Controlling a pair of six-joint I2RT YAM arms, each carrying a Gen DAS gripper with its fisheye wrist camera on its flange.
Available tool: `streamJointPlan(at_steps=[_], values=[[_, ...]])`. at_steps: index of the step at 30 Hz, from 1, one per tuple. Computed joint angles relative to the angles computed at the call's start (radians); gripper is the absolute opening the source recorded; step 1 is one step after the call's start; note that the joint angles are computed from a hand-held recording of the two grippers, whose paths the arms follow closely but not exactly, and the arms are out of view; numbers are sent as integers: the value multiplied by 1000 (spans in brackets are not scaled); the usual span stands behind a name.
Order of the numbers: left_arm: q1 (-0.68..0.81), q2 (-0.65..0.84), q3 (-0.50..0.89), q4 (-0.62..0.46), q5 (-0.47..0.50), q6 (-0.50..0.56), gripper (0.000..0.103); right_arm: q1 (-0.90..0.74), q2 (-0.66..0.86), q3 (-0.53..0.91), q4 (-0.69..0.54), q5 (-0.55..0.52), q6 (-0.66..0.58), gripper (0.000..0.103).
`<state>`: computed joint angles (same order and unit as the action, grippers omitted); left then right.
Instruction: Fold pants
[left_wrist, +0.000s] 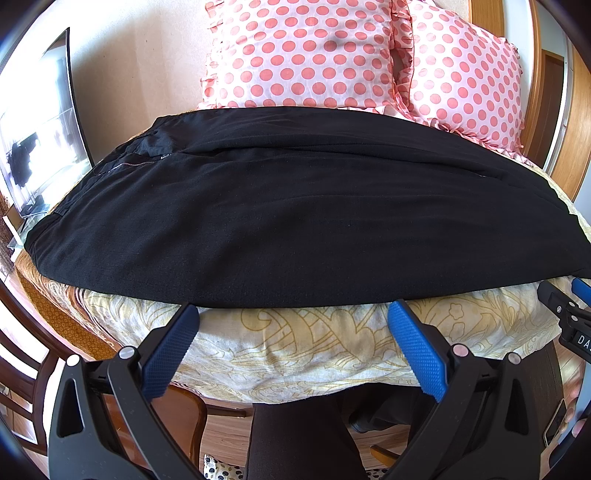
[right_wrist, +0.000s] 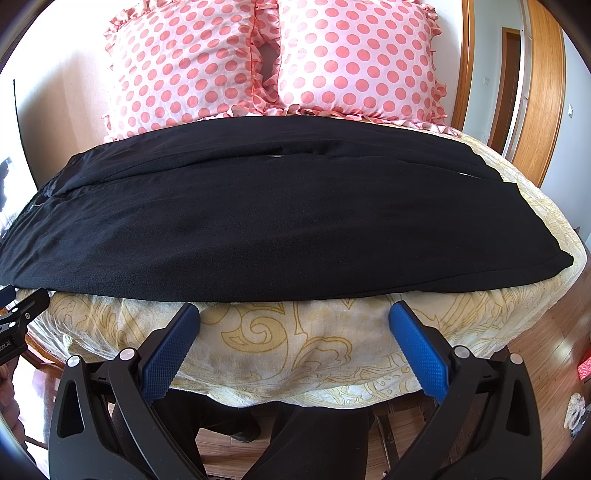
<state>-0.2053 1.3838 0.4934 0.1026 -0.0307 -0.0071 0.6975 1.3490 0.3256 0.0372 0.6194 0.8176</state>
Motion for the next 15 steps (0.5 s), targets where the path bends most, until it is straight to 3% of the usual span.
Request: streamJointPlan(at_steps=[10, 15], values=[[14, 19, 47, -57, 18, 17, 101, -5, -17, -10, 4, -14, -20, 102], [58, -21, 66, -125, 111, 56, 101, -129, -201, -64, -23, -153, -139, 102]])
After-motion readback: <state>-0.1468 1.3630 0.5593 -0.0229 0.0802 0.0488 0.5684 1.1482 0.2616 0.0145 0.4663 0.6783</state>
